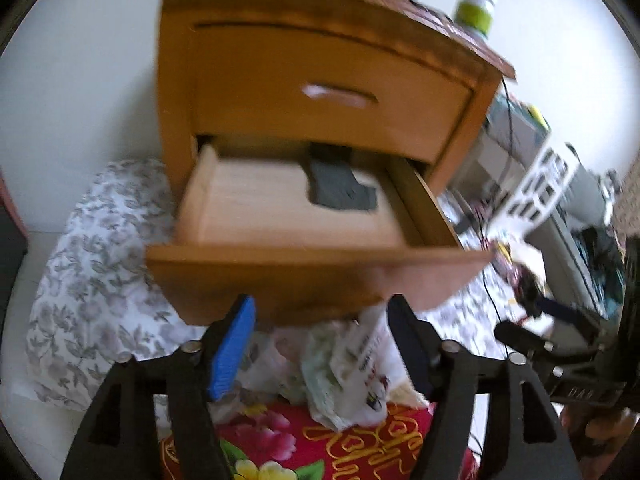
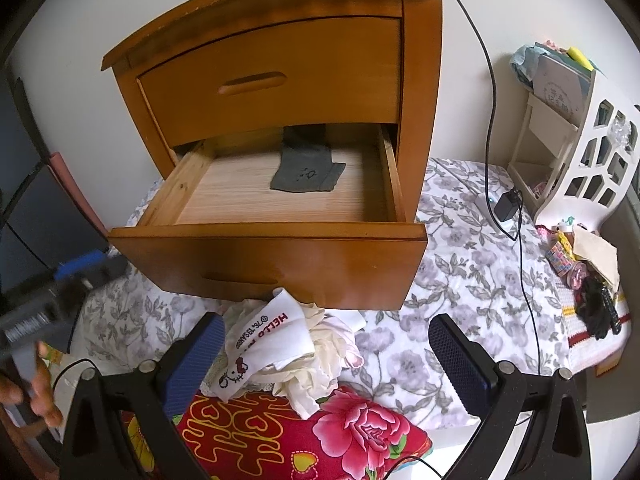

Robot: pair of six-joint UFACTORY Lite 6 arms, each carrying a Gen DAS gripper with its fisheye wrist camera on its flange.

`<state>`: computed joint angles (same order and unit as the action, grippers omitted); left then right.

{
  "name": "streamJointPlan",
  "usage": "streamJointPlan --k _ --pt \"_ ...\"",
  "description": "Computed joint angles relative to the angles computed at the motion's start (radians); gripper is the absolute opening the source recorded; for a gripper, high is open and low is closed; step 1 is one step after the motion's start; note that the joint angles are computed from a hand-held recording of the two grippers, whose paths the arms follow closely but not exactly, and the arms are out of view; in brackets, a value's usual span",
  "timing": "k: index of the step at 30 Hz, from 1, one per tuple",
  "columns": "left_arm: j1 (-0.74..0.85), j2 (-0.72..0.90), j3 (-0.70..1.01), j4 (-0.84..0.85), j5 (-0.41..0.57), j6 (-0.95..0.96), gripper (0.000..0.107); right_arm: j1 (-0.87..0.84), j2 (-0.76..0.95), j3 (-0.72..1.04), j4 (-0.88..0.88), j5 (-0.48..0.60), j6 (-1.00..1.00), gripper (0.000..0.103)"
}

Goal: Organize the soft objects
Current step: 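Withdraw the open left tool up from the sock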

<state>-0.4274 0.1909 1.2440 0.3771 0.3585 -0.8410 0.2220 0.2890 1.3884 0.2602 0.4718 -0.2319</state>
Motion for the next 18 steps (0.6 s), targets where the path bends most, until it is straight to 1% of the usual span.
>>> streamJointPlan --k 1,5,6,7,9,10,18 --pt "0.008 -0.007 -0.008 0.027 -0.004 -0.031 0.081 0.005 0.007 0.008 -0.017 0.003 0.016 0.103" --pt "0.036 -0.024 -0.028 0.115 -0.005 -0.124 0.081 0.020 0.018 0.022 -0.033 0.001 0.034 0.103" --pt "0.037 -0.018 -0.025 0.174 0.004 -0.181 0.085 0.024 0.023 0.027 -0.028 0.002 0.029 0.103" --pt "0.027 -0.013 -0.023 0.234 0.015 -0.244 0.092 0.029 0.028 0.031 -0.032 0.004 0.032 0.103" --pt "0.015 -0.022 -0.042 0.383 0.034 -0.391 0.097 0.038 0.039 0.044 -0.046 0.007 0.039 0.103" --pt "0.013 -0.027 -0.051 0.431 0.040 -0.437 0.097 0.041 0.043 0.047 -0.049 0.005 0.040 0.103" --pt "0.030 -0.002 -0.041 0.534 0.043 -0.509 0.097 0.047 0.094 0.108 -0.025 -0.008 0.030 0.103"
